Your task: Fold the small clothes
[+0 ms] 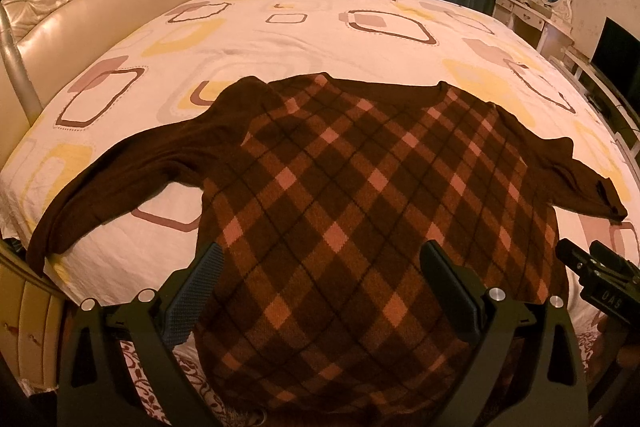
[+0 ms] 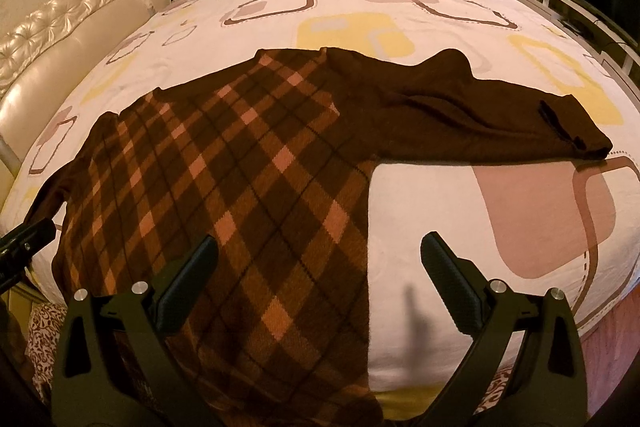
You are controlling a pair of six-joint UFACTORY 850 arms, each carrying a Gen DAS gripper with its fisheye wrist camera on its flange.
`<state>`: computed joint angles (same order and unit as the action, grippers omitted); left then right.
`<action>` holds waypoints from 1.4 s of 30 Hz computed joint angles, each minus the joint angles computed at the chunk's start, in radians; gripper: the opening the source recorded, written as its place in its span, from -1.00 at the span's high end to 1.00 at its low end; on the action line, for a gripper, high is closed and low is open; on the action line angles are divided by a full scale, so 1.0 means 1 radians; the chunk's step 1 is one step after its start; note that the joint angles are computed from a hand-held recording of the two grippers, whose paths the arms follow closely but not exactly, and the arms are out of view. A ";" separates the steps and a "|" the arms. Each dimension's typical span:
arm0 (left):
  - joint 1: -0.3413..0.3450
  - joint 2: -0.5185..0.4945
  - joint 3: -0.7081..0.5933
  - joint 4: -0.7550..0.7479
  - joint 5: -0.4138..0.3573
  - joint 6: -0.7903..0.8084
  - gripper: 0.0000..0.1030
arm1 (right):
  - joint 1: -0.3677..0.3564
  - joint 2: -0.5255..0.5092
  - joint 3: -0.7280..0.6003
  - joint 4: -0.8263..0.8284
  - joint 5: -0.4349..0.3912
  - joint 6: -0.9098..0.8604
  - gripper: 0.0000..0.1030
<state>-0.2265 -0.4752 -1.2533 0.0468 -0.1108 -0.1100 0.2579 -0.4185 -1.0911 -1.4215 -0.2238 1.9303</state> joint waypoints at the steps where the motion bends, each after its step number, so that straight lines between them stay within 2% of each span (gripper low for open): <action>1: 0.000 0.000 0.000 0.001 -0.001 0.000 -0.90 | -0.002 -0.001 -0.002 0.005 0.001 -0.007 -0.96; 3: -0.001 0.001 0.005 0.042 0.003 -0.044 -0.90 | 0.000 0.000 0.000 0.000 0.000 -0.001 -0.96; 15: 0.000 -0.001 0.006 0.049 0.002 -0.046 -0.90 | 0.000 -0.007 -0.006 0.027 0.003 -0.032 -0.96; 19: 0.000 -0.003 0.004 0.023 -0.002 -0.022 -0.90 | -0.012 -0.008 -0.011 0.117 0.011 -0.125 -0.96; 25: 0.004 -0.017 -0.007 -0.018 -0.015 0.009 -0.90 | -0.077 0.010 -0.005 0.192 0.016 -0.202 -0.96; 28: 0.007 -0.028 -0.015 -0.027 -0.026 0.015 -0.90 | -0.159 0.043 0.021 0.110 0.011 -0.082 -0.96; 30: 0.010 -0.036 -0.023 -0.029 -0.036 0.011 -0.90 | -0.210 0.067 0.043 0.062 -0.031 0.015 -0.96; 31: 0.011 -0.039 -0.025 -0.030 -0.039 0.011 -0.90 | -0.231 0.070 0.044 0.071 -0.092 0.004 -0.96; 33: 0.010 -0.049 -0.032 0.008 -0.048 -0.027 -0.90 | -0.253 0.049 0.020 0.102 -0.231 -0.103 -0.93; 35: 0.007 -0.057 -0.038 0.064 -0.055 -0.080 -0.90 | -0.273 0.018 -0.011 0.120 -0.298 -0.198 -0.72; 36: 0.006 -0.061 -0.041 0.090 -0.059 -0.107 -0.90 | -0.283 0.004 -0.026 0.129 -0.307 -0.234 -0.45; 40: 0.001 -0.079 -0.060 0.141 -0.086 -0.176 -0.90 | -0.329 -0.080 -0.118 0.259 -0.262 -0.453 -0.40; 42: -0.004 -0.085 -0.069 0.162 -0.100 -0.201 -0.90 | -0.333 -0.125 -0.156 0.274 -0.298 -0.522 -0.32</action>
